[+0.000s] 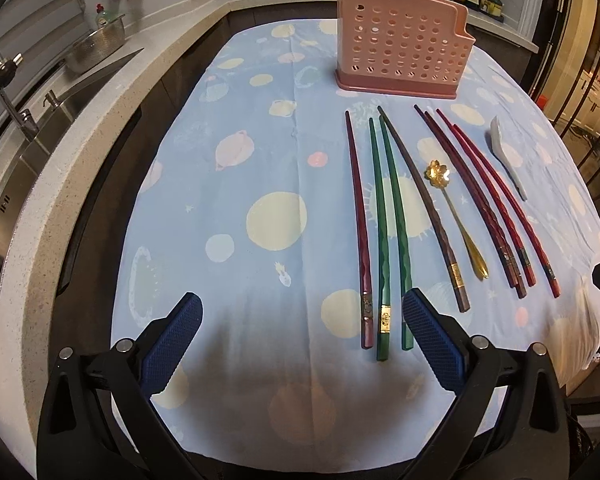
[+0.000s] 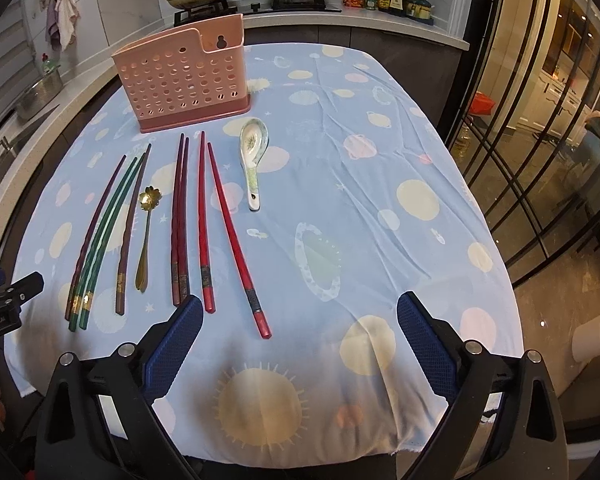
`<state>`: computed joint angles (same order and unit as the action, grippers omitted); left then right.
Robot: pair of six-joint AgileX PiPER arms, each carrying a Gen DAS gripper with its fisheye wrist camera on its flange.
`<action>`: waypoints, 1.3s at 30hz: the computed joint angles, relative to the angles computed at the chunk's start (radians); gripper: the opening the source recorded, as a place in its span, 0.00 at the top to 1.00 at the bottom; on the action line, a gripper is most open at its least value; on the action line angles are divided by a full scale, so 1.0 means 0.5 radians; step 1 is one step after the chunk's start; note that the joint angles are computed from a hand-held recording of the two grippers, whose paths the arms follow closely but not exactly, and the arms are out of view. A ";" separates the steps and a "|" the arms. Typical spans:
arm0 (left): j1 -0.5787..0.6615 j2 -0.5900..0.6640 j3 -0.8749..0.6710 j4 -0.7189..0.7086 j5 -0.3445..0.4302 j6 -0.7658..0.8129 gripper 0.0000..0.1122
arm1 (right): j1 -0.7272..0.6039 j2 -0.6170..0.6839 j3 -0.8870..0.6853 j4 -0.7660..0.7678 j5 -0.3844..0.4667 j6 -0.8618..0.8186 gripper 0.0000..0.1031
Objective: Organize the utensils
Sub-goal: 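Grasp the dark-red chopstick with the left gripper while the right grasps the white ceramic spoon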
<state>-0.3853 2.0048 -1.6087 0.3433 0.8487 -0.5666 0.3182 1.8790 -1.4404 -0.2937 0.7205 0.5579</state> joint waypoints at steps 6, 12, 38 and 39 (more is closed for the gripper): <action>0.026 0.133 -0.093 -0.069 0.000 0.081 0.17 | -0.009 0.069 -0.044 0.023 0.009 -0.014 0.10; 0.045 0.249 -0.216 -0.146 0.024 0.174 0.26 | -0.015 0.113 -0.096 0.030 0.027 -0.021 0.10; 0.106 0.339 -0.291 -0.335 0.001 0.363 0.56 | -0.119 0.944 -1.289 0.403 0.339 -0.417 0.64; 0.107 0.342 -0.296 -0.338 0.003 0.367 0.56 | -0.125 0.991 -1.357 0.444 0.363 -0.445 0.66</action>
